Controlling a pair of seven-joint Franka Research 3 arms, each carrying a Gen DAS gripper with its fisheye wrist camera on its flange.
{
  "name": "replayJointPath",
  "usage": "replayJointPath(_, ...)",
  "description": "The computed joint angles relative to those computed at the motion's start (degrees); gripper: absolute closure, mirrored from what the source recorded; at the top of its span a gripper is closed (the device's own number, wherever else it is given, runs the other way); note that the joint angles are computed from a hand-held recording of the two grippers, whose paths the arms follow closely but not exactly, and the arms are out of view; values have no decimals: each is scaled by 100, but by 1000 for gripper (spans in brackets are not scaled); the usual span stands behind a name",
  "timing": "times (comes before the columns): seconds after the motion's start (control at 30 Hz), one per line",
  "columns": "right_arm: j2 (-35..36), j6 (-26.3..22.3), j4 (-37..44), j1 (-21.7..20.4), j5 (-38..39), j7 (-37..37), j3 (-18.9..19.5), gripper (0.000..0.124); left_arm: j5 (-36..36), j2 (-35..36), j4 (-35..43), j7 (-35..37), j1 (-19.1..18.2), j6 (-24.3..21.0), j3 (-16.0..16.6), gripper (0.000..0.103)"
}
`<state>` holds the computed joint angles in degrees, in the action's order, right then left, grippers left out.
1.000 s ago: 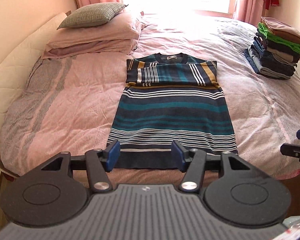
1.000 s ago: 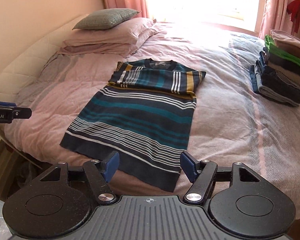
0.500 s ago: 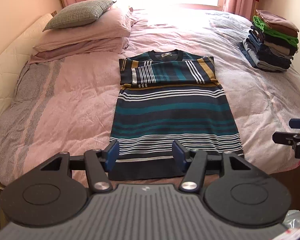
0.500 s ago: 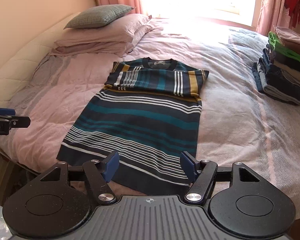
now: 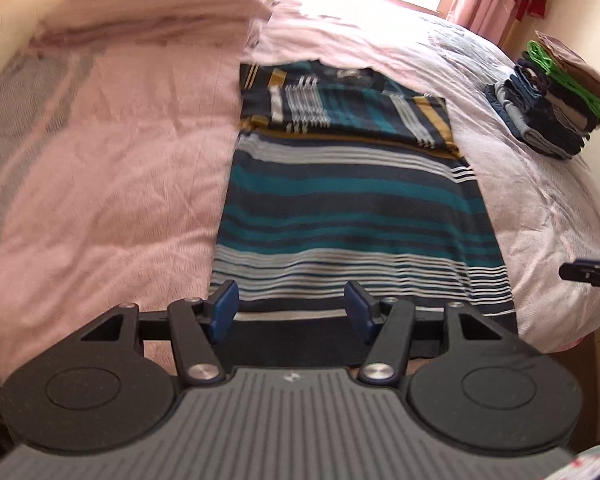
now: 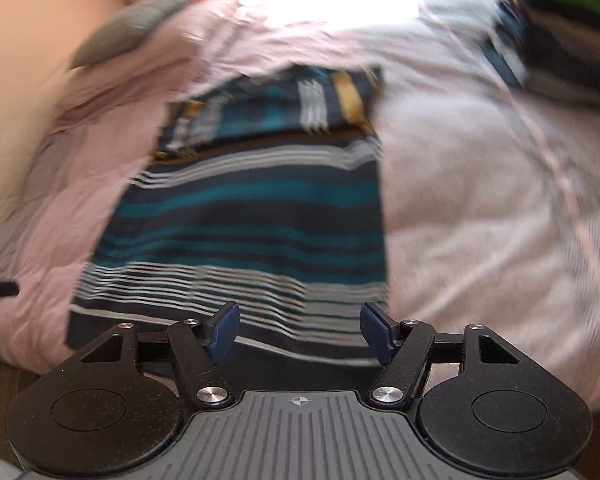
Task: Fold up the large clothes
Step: 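Grasp the sweater hem with both grippers, then lift the hem with both grippers and fold it over toward the collar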
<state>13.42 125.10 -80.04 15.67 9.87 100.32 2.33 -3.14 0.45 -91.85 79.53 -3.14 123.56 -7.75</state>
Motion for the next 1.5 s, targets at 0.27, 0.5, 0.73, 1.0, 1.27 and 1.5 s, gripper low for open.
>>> replayJointPath(0.27,-120,1448,-1483,-485,1348,-331,22,60,-1747,400,-989,930,596,833,235,55)
replayJointPath(0.5,73,2235,-2019,-1041,4076,-2239,414,60,-3934,658,-1525,2527,991,1773,60,55)
replayJointPath(0.73,-16,2121,-2280,-1106,5771,-3499,491,72,-5982,932,-1524,4085,1301,1660,-128,58)
replayJointPath(1.0,-41,1641,-2357,-1039,6288,-3498,282,82,-6699,312,-2301,4360,1153,1286,177,71)
replayJointPath(1.27,-14,1533,-2268,-1067,5972,-3045,290,119,-6355,634,-1907,4109,1008,1395,105,96)
replayJointPath(1.5,-797,2102,-2808,-856,6930,-4037,248,120,-6849,-174,-2550,4856,812,1927,206,99)
